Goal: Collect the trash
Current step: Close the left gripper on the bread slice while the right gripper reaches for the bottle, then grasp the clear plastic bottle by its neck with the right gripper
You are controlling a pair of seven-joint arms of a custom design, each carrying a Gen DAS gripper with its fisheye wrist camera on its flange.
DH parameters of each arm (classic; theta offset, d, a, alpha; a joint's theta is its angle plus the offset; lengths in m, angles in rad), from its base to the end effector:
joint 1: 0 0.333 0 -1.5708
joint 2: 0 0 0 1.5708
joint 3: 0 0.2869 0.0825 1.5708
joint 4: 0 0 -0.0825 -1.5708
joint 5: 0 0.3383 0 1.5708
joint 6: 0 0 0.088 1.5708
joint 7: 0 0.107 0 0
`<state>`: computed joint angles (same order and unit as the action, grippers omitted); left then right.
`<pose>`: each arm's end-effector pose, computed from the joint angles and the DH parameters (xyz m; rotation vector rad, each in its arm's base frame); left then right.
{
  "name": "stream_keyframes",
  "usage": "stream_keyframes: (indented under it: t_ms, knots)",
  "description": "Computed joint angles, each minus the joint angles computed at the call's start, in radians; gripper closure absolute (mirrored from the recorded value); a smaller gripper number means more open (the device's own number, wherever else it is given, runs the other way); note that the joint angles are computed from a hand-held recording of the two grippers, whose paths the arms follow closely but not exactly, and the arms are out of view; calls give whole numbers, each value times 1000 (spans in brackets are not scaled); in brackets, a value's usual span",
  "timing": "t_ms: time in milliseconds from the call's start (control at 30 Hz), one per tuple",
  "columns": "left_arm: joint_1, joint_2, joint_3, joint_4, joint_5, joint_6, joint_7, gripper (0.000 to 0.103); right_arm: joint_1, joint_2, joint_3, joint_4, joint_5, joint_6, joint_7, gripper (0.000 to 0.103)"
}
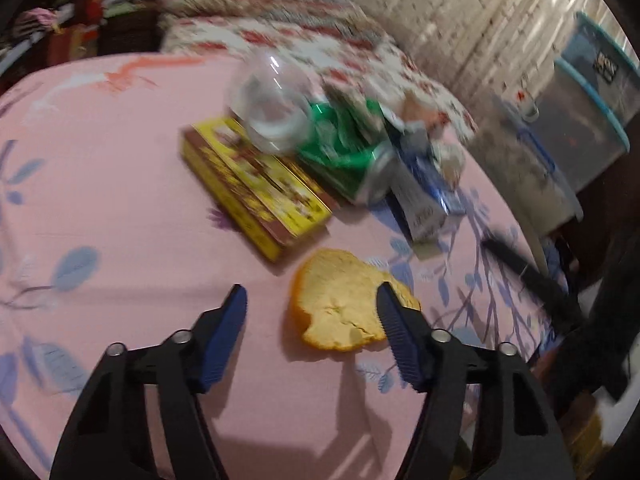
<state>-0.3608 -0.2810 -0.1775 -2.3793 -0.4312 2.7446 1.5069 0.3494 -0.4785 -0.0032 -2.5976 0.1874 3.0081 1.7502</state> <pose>0.4071 -0.2292 0.4956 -1.8918 2.1780 -1.0130 0.3910 0.1265 0.5195 -1.6103 1.6224 -0.4274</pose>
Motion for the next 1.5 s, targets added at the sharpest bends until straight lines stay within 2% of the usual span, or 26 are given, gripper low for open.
stream_keyframes:
  t_ms: [33, 67, 100, 133, 167, 200, 233, 267, 333, 433, 533, 600, 633, 667, 700, 733, 833, 1000, 1167, 1300, 1500]
  knots:
    - [-4, 15, 3, 9, -1, -14, 11, 55, 87, 35, -69, 66, 92, -30, -93, 51]
    - [11, 4, -19, -11, 36, 23, -10, 59, 175, 66, -147, 127, 143, -70, -143, 49]
    - [7, 7, -14, -7, 39, 16, -3, 80, 239, 92, -203, 179, 186, -107, -178, 47]
    - [-9, 9, 5, -2, 12, -9, 26, 96, 300, 141, -256, 260, 270, -163, -237, 40]
    - [-42, 6, 45, -6, -73, -27, 96, 96, 329, 177, -284, 321, 333, -213, -278, 35]
    - [-49, -3, 56, -16, -118, -26, 127, 97, 351, 231, -308, 397, 395, -275, -311, 34]
    - [-43, -20, 56, -38, -136, -14, 139, 97, 339, 279, -300, 462, 449, -332, -331, 32]
    - [-36, -41, 56, -61, -145, -1, 150, 97, 360, 346, -327, 549, 491, -400, -336, 32]
    - [-28, -89, 66, -113, -162, 25, 167, 98, 338, 446, -309, 675, 488, -485, -286, 31]
    - [-7, -152, 80, -162, -160, 35, 152, 98, 299, 597, -275, 862, 421, -604, -167, 30]
    - [29, -208, 74, -202, -107, 47, 103, 98, 262, 704, -245, 985, 375, -696, -87, 31]
    - [29, -225, 87, -219, -90, 56, 90, 98, 265, 732, -233, 1027, 276, -698, -40, 30]
    - [23, -227, 98, -223, -89, 57, 89, 98, 260, 753, -220, 1059, 255, -717, -26, 35]
    - [14, -226, 112, -224, -94, 54, 92, 98, 250, 764, -207, 1075, 248, -728, -18, 46]
    - [8, -225, 123, -225, -97, 52, 96, 98, 231, 762, -191, 1065, 264, -733, -37, 55]
    - [3, -225, 131, -227, -102, 50, 100, 98, 219, 767, -172, 1072, 269, -747, -49, 58]
    - [1, -229, 141, -223, -102, 44, 106, 97, 202, 730, -139, 1016, 215, -697, -83, 59]
    - [7, -243, 136, -230, -93, 48, 96, 97, 158, 642, -59, 920, 200, -603, -191, 60]
    - [17, -245, 121, -232, -70, 44, 67, 97, 124, 471, 18, 713, 143, -490, -296, 60]
    - [24, -249, 113, -235, -52, 41, 44, 97, 79, 318, 73, 500, 104, -396, -321, 60]
    - [23, -246, 105, -238, -29, 40, 16, 97, 50, 190, 88, 291, 89, -307, -293, 60]
